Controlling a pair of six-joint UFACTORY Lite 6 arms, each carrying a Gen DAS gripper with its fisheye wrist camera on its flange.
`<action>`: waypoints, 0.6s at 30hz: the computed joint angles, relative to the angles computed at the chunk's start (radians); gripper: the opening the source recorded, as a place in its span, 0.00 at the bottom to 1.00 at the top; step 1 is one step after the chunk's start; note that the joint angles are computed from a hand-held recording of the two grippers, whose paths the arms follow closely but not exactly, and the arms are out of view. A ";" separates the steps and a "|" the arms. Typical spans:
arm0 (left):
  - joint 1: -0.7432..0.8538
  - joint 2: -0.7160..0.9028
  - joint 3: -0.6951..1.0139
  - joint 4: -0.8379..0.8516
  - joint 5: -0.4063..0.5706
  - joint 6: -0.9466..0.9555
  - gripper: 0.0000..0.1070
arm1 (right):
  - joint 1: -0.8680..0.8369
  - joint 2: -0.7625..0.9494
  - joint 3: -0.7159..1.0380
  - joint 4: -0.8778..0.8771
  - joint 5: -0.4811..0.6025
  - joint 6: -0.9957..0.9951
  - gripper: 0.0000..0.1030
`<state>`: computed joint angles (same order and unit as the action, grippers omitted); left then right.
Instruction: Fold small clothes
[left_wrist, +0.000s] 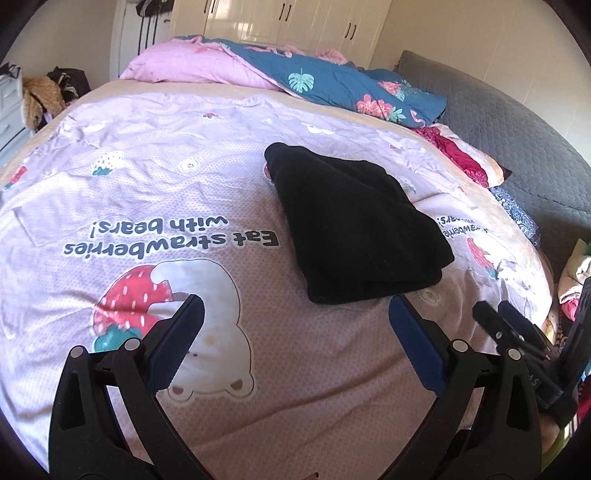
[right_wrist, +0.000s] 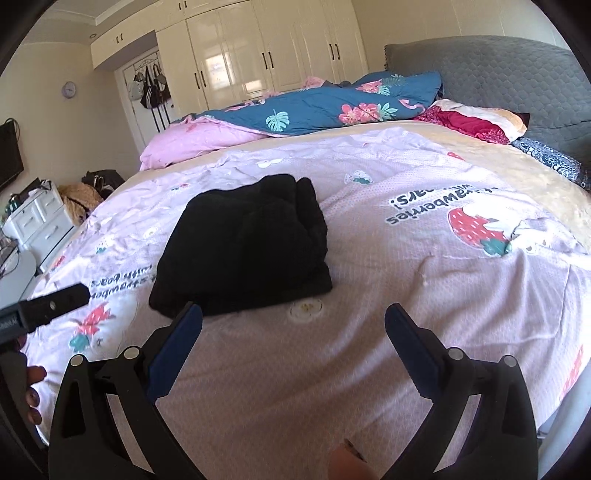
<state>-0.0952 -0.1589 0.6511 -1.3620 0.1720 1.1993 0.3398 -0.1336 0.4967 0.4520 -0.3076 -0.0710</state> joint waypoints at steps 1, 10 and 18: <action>-0.005 -0.026 -0.023 -0.040 -0.003 0.037 0.88 | 0.011 -0.015 -0.012 0.034 -0.004 -0.033 0.96; -0.050 -0.175 -0.156 -0.007 -0.062 -0.041 0.88 | 0.109 -0.173 -0.126 0.320 -0.057 -0.307 0.96; -0.095 -0.252 -0.236 0.195 -0.115 -0.271 0.88 | 0.224 -0.282 -0.214 0.553 -0.095 -0.511 0.96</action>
